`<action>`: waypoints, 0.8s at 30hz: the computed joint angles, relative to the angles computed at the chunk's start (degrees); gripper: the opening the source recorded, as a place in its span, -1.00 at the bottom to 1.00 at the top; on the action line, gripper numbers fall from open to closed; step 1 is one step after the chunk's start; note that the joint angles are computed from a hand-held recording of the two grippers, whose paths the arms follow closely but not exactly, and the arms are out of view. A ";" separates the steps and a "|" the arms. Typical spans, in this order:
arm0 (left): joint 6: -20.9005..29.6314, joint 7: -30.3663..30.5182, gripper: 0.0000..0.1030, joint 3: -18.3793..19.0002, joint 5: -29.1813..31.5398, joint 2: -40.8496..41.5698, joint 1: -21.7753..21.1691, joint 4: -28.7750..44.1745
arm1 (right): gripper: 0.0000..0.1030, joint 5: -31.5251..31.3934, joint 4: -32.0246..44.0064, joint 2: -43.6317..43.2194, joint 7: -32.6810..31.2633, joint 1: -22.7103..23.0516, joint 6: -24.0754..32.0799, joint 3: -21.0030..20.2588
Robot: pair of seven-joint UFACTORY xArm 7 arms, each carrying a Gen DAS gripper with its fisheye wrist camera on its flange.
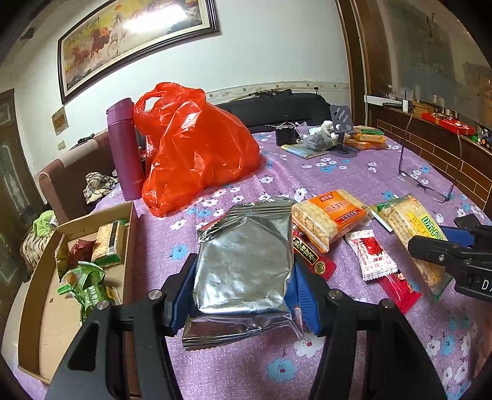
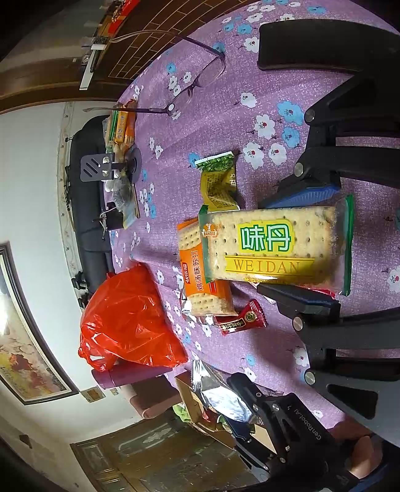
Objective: Organize snacks
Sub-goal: 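Lift the silver foil bag with the left tool while the right tool holds the WEIDAN pack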
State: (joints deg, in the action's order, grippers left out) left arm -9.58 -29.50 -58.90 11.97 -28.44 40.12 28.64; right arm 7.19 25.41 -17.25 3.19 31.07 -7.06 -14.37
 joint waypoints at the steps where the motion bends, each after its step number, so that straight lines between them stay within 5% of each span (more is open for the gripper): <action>1: -0.12 -0.05 0.13 -0.09 -0.05 -0.17 0.06 -0.08 | -0.03 -0.03 -0.05 -0.06 0.00 0.00 -0.15 0.02; 17: -0.97 0.33 0.13 0.60 -1.18 -1.51 -0.77 -0.74 | -0.03 -3.59 -0.57 0.31 3.01 -2.89 -2.15 2.43; 22: -0.52 1.48 0.13 6.44 -1.33 -1.26 -6.41 -1.73 | -0.04 -3.87 -0.50 0.25 4.93 -7.91 -1.50 7.25; 24: -0.31 2.48 0.13 10.79 -1.35 -1.07 -10.40 -2.64 | -0.03 -3.64 -0.82 -1.22 4.77 -1.83 -0.78 1.28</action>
